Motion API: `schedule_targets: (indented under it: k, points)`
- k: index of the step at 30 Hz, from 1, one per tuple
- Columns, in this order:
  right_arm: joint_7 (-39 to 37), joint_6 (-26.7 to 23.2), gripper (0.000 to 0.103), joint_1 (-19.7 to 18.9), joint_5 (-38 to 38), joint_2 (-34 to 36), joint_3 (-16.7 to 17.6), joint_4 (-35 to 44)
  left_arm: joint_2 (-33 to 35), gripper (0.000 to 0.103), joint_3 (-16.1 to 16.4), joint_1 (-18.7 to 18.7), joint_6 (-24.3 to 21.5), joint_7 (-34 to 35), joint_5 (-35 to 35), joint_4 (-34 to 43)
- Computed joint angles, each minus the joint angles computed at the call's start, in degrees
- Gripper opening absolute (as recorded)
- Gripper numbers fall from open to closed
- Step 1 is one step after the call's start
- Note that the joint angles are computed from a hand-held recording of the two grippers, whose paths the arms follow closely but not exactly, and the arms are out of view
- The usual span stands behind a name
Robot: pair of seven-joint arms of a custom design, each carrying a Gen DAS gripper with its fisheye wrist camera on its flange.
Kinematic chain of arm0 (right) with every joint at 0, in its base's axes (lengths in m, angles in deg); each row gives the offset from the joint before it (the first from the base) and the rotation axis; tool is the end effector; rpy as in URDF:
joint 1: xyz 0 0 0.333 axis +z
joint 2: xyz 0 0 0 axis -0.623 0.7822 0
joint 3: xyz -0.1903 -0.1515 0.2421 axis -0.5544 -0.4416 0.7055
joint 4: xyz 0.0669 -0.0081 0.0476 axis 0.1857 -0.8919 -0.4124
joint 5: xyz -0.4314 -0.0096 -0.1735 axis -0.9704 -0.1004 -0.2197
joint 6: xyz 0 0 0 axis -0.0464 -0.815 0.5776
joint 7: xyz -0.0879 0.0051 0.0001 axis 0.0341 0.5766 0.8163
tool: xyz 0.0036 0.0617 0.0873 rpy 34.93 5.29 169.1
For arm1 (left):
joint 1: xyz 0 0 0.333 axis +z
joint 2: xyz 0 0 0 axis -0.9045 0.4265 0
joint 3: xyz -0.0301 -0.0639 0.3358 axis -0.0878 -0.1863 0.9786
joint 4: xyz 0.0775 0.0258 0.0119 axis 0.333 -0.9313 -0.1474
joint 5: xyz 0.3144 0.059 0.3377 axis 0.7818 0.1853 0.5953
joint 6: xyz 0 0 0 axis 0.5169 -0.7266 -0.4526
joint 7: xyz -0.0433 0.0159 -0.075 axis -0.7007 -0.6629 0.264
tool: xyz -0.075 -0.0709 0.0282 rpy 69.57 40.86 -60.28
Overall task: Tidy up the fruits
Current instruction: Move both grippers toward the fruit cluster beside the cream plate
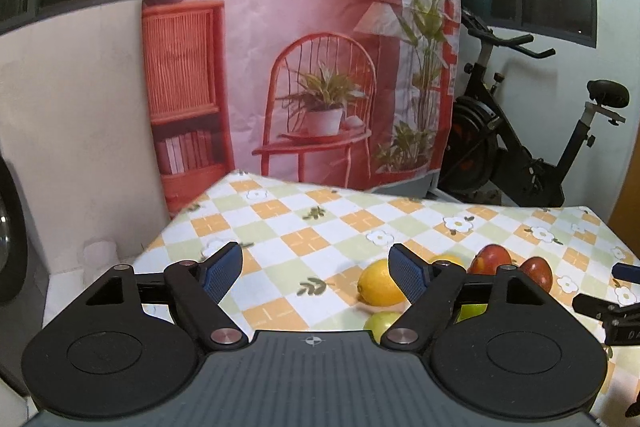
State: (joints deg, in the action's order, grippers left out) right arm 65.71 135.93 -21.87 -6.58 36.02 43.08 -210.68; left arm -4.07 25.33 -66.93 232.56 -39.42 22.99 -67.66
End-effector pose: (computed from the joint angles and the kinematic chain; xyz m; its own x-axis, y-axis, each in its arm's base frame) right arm 0.4880 0.1039 0.4252 -0.0875 -0.9947 -0.0546 -0.4188 0.0864 -0.9040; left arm 0.5002 -0.2840 0.5685 -0.2424 -0.9700 -0.0175 -0.4480 0.1279 -0.8848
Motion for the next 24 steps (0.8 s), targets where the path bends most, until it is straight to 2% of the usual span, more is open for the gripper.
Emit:
schedule_targets:
  k: [3,5,9,12,15,16,19,22,24]
  points:
    - [-0.6,-0.9,0.103,-0.1,-1.1,0.9,-0.2,-0.2,1.5,0.083,4.7,-6.1,-2.6,8.0,-9.0,0.4]
    - [-0.2,0.2,0.103,-0.1,-3.1,1.8,-0.5,-0.5,2.0,0.083,4.7,-6.0,-2.1,8.8,-10.3,0.4]
    - [4.8,2.0,0.103,-0.1,-10.6,3.0,-2.1,-1.7,3.1,0.083,-0.2,-0.2,-1.5,0.6,-0.7,1.8]
    - [10.0,1.2,0.102,-0.7,-17.3,3.5,-3.6,-2.2,3.9,0.083,-0.6,0.5,-0.6,-3.2,3.5,2.5]
    - [16.1,0.6,0.099,-1.5,-25.8,4.3,-5.1,-2.4,4.7,0.083,1.8,-1.7,2.7,-1.3,2.3,2.1]
    - [18.6,0.1,0.098,-1.8,-28.8,4.5,-5.7,-2.4,4.8,0.083,1.2,-1.0,3.5,-2.4,3.4,2.2]
    - [23.1,-0.6,0.098,-2.5,-33.1,5.5,-6.0,-1.6,5.4,0.083,-3.4,4.3,4.0,-12.7,13.9,4.3]
    - [27.5,-0.2,0.098,-3.2,-36.7,6.1,-6.3,-1.6,6.7,0.083,-3.5,4.3,3.6,-18.5,19.6,6.4]
    - [32.5,0.2,0.096,-3.8,-41.4,6.2,-7.1,-2.2,7.4,0.083,-1.8,2.2,3.3,-16.9,18.0,6.6]
